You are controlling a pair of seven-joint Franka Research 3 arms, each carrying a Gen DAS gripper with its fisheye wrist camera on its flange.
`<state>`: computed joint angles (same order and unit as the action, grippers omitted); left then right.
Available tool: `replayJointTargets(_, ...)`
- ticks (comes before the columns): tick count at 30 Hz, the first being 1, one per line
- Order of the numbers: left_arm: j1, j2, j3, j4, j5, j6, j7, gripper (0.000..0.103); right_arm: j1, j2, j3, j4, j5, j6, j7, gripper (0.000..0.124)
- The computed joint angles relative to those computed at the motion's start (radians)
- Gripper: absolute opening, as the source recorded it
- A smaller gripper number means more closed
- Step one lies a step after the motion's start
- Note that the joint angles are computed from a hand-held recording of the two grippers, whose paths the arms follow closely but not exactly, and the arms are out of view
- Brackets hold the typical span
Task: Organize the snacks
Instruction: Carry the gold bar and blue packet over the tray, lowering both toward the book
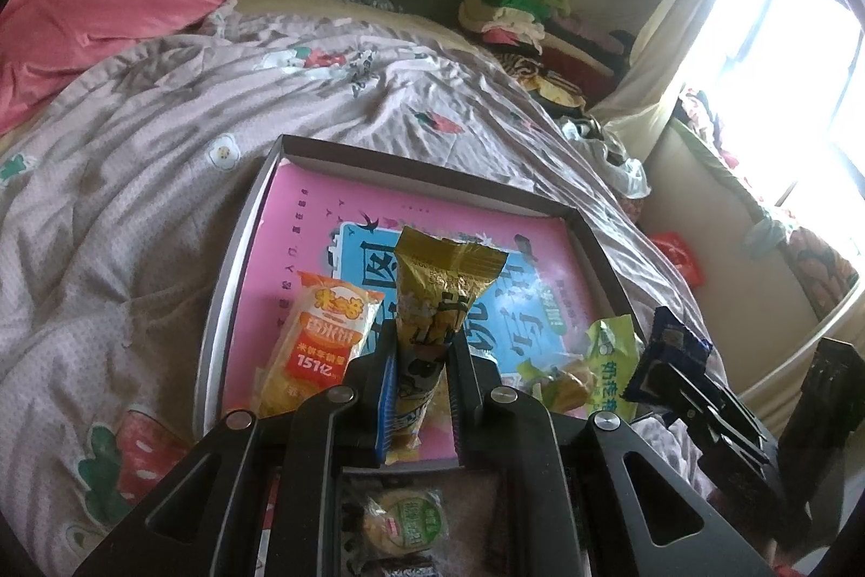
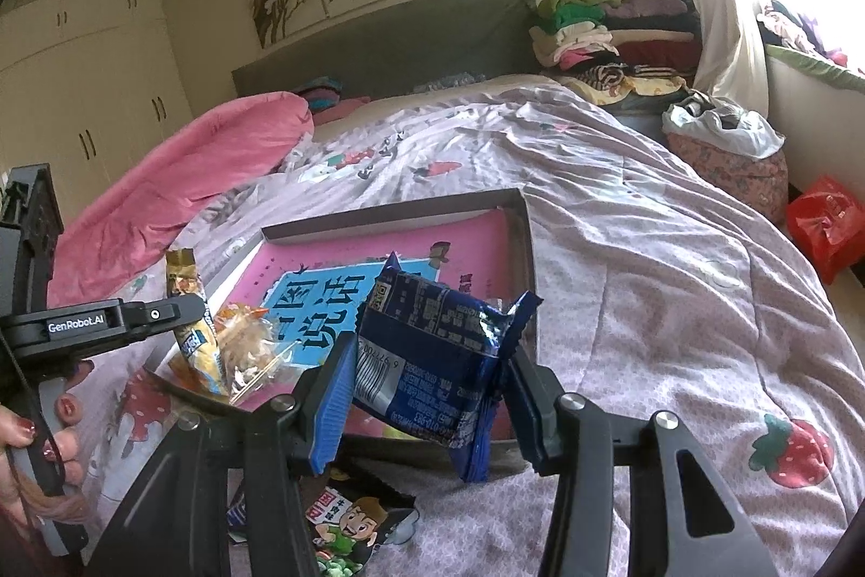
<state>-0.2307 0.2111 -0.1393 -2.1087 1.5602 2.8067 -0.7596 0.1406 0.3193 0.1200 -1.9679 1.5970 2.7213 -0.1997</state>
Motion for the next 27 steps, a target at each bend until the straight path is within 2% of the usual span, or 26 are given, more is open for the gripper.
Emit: replayJointTargets(27,-0.008,0.011,0.003,0.009,-0.014,-0.001,0.014,0.016,0.008,0.033,0.02,0.022,-0.031,0.009,-0.038,0.051)
